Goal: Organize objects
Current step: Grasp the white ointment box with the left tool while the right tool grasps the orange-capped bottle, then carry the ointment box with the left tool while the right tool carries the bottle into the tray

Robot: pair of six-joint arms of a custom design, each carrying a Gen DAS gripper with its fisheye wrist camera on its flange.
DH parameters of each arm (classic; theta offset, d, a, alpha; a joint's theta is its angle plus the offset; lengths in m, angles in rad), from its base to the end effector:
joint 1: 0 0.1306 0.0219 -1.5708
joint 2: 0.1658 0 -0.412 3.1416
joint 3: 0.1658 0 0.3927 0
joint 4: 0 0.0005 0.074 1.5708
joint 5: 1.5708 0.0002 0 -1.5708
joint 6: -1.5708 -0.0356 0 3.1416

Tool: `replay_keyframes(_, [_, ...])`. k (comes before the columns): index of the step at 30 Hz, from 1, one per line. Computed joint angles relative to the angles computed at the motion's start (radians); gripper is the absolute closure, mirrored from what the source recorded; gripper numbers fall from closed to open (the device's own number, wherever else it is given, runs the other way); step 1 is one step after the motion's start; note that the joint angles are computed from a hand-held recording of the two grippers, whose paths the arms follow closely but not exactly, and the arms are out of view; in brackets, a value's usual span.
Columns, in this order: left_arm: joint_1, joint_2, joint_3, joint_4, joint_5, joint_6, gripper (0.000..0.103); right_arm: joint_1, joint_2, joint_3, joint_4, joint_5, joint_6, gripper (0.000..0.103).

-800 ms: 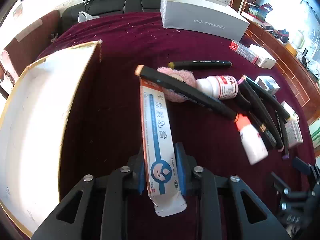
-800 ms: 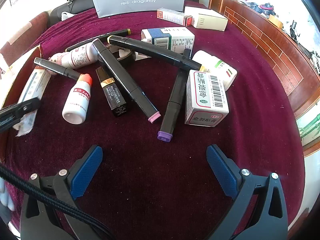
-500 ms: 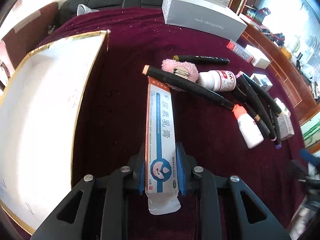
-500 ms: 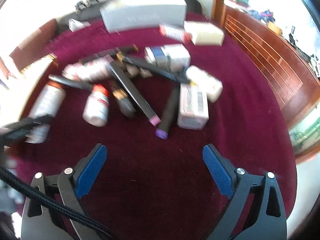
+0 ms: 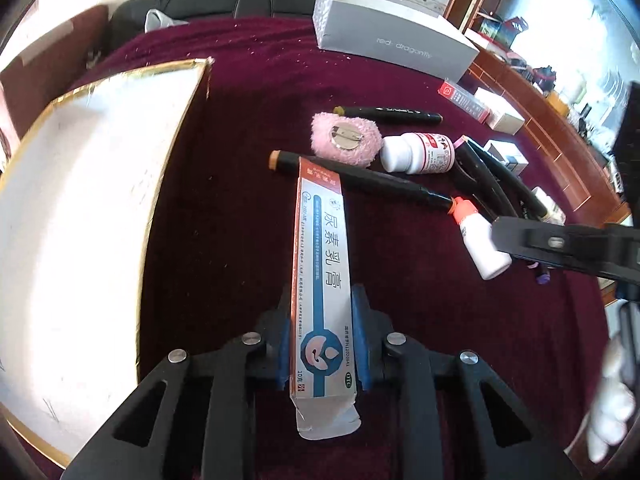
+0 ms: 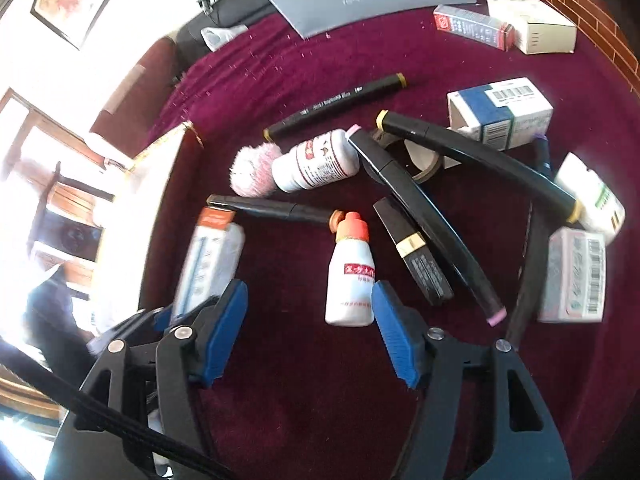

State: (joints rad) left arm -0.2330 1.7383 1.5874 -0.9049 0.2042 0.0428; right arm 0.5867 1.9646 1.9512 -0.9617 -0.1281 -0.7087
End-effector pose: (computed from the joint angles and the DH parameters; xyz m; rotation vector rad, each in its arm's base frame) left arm 0.5804 -0.1457 0.3661 0.3212 2.6178 -0.3630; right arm 0.5761 0.3878 0.3839 0.1104 2.6699 0.6315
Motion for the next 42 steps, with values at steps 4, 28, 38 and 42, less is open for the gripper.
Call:
replay_keyframes(4, [0.003, 0.012, 0.011, 0.011, 0.02, 0.031, 0.081, 0.009, 0.052, 0.08, -0.077, 0.055, 0.007, 0.038])
replay_keyframes(28, [0.021, -0.126, -0.113, 0.126, 0.071, 0.069, 0.088, 0.066, 0.057, 0.127, -0.215, 0.248, 0.043, 0.079])
replay_keyframes(38, [0.117, -0.241, -0.098, 0.111, 0.139, 0.059, 0.088, 0.096, -0.008, 0.134, -0.115, 0.152, 0.052, 0.078])
replay_keyframes(42, [0.157, -0.254, -0.044, 0.102, 0.088, 0.018, 0.088, 0.123, 0.08, 0.347, -0.175, 0.104, 0.093, 0.078])
